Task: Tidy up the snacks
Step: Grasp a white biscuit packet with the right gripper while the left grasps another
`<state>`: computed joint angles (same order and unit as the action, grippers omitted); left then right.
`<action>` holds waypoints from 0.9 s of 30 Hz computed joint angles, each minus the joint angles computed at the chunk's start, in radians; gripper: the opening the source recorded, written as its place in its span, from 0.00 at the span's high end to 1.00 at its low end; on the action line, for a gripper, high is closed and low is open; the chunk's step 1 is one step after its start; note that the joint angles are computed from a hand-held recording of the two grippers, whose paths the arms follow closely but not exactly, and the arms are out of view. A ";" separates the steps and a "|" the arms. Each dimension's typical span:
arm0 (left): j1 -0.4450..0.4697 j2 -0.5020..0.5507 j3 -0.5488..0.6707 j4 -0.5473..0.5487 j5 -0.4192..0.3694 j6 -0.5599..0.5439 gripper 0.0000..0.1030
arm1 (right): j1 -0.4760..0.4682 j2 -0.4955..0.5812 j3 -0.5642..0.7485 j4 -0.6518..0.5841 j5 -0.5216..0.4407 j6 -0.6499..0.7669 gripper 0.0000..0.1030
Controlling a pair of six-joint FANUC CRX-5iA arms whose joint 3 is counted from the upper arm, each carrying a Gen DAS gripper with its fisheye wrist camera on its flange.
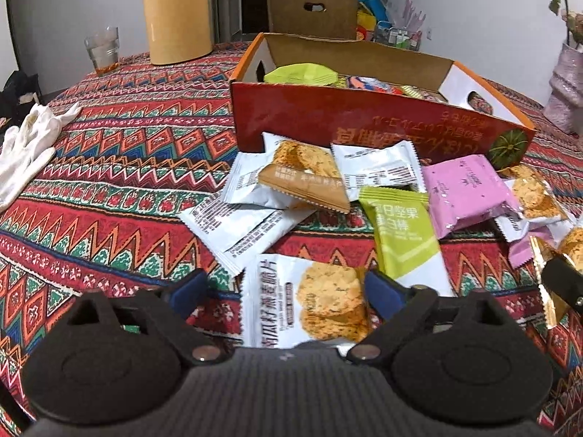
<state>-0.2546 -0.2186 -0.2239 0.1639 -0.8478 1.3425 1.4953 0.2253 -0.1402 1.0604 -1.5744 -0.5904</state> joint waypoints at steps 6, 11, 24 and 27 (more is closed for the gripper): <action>0.010 -0.031 -0.045 0.068 0.022 -0.087 0.37 | 0.011 0.005 0.006 0.001 -0.012 -0.007 0.60; 0.030 -0.051 -0.072 0.116 0.024 -0.131 0.48 | 0.020 0.013 0.016 0.005 -0.023 -0.004 0.60; 0.080 -0.108 -0.131 0.227 0.049 -0.241 0.61 | 0.030 0.032 0.048 0.011 -0.049 0.018 0.60; 0.093 -0.122 -0.146 0.263 0.055 -0.275 0.62 | 0.029 0.036 0.055 0.013 -0.052 0.025 0.60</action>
<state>-0.1613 -0.3408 -0.3697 0.4273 -0.7928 1.0678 1.5248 0.2613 -0.0848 1.0729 -1.6269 -0.5654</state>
